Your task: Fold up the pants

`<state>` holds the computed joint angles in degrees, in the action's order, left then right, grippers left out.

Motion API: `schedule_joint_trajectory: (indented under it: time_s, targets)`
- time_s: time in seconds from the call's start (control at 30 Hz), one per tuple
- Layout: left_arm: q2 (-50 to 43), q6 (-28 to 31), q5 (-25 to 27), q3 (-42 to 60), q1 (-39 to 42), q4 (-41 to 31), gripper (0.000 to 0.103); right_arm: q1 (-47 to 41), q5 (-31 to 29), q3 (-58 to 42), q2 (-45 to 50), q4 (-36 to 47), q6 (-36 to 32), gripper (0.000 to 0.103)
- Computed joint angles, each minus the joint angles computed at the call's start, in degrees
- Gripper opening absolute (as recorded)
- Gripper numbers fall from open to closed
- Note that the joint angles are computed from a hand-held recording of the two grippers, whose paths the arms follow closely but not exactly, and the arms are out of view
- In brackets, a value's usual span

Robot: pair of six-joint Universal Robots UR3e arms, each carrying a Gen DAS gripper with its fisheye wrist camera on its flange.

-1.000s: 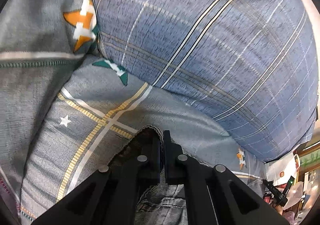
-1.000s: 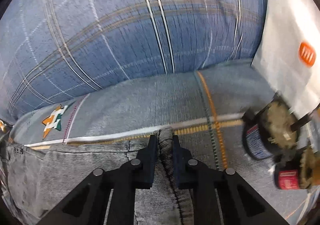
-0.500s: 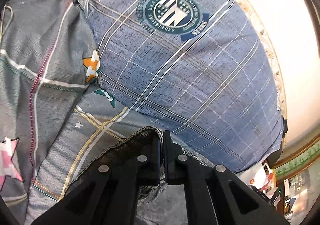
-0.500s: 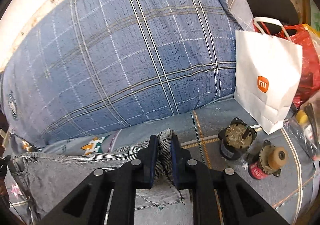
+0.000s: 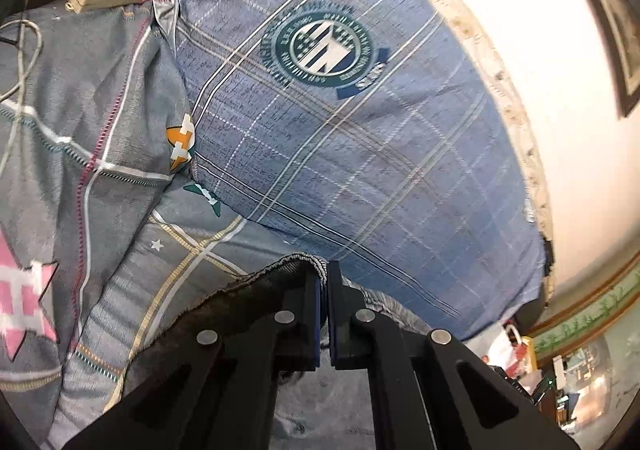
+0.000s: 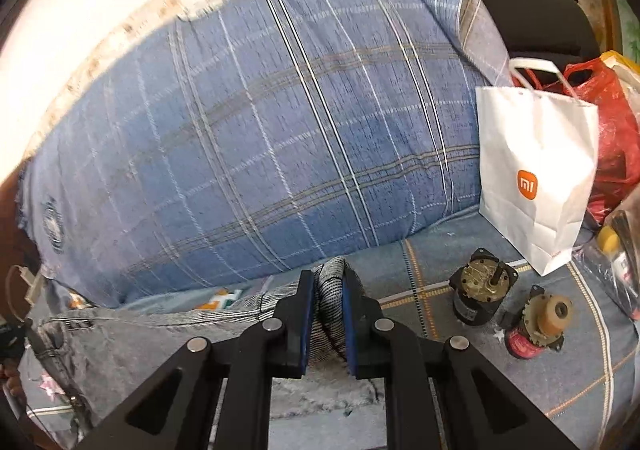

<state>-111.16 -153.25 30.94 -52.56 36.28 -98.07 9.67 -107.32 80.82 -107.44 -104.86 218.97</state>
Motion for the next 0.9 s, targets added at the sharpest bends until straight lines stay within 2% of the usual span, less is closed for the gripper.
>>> schedule_joint_trajectory:
  time_s: [0.03,0.1,0.13,0.17,0.2,0.23,0.27,0.33,0.37,0.43,0.5,0.53,0.57,0.6,0.67,0.77,0.83,0.9]
  targets:
    - [1.68,3.90,-1.11,-1.03,1.77,-3.75,0.002,1.91,-1.08,0.60,-1.34,-0.25,1.02,0.014]
    - [5.81,17.89,-3.76,-2.95,7.48,-17.94,0.002,9.85,-6.50,2.59,-4.56,0.12,5.74,0.014]
    - [7.15,26.91,-3.60,-2.55,10.88,-27.63,0.003,15.85,-11.45,3.73,-5.39,0.64,10.51,0.014]
    - [8.97,37.66,-2.37,-3.74,15.46,-38.13,0.003,21.85,-13.89,6.17,-8.58,2.09,15.32,0.014]
    - [10.56,46.21,0.02,-6.29,20.01,-45.24,0.003,27.85,-17.81,7.35,-9.39,3.99,20.97,0.014]
    - [11.61,50.79,3.13,-9.14,23.36,-47.54,0.003,33.85,-20.41,8.76,-10.62,7.11,27.26,0.014]
    - [12.27,52.99,5.68,-11.94,25.82,-47.47,0.003,39.85,-20.26,10.75,-12.47,11.37,34.59,0.014]
    - [12.02,53.46,12.05,-18.10,29.31,-41.91,0.003,51.70,-24.17,14.60,-11.80,16.39,49.44,0.018]
    - [11.65,51.23,14.14,-20.35,29.83,-37.77,0.003,55.16,-21.36,18.93,-12.81,16.34,53.95,0.018]
    - [9.17,43.63,17.78,-22.70,30.15,-29.20,0.003,57.83,-17.41,24.23,-14.41,15.03,58.88,0.021]
    - [9.10,37.07,19.03,-24.25,30.32,-22.47,0.003,61.39,-16.48,24.71,-13.40,18.20,65.73,0.031]
    - [9.32,35.74,18.75,-24.28,30.71,-21.15,0.005,63.05,-17.43,23.31,-12.39,20.75,69.16,0.045]
    - [10.20,35.22,17.99,-24.22,31.15,-20.76,0.007,64.65,-18.66,21.04,-11.05,24.12,72.98,0.065]
    - [11.18,35.50,17.35,-24.19,31.47,-21.12,0.011,65.75,-19.74,18.24,-9.48,27.53,75.99,0.069]
    - [14.90,38.77,16.03,-24.35,31.82,-24.14,0.017,66.71,-21.07,14.17,-7.34,31.17,78.26,0.069]
    - [21.89,46.28,14.39,-25.98,32.26,-30.39,0.027,66.33,-21.71,7.29,-2.48,34.22,77.62,0.069]
    - [26.55,52.22,14.69,-27.83,31.48,-34.72,0.037,65.89,-22.68,7.33,-1.11,28.75,73.59,0.069]
    - [32.82,54.30,15.32,-33.50,29.21,-32.52,0.037,63.85,-21.83,7.79,0.29,21.57,66.18,0.069]
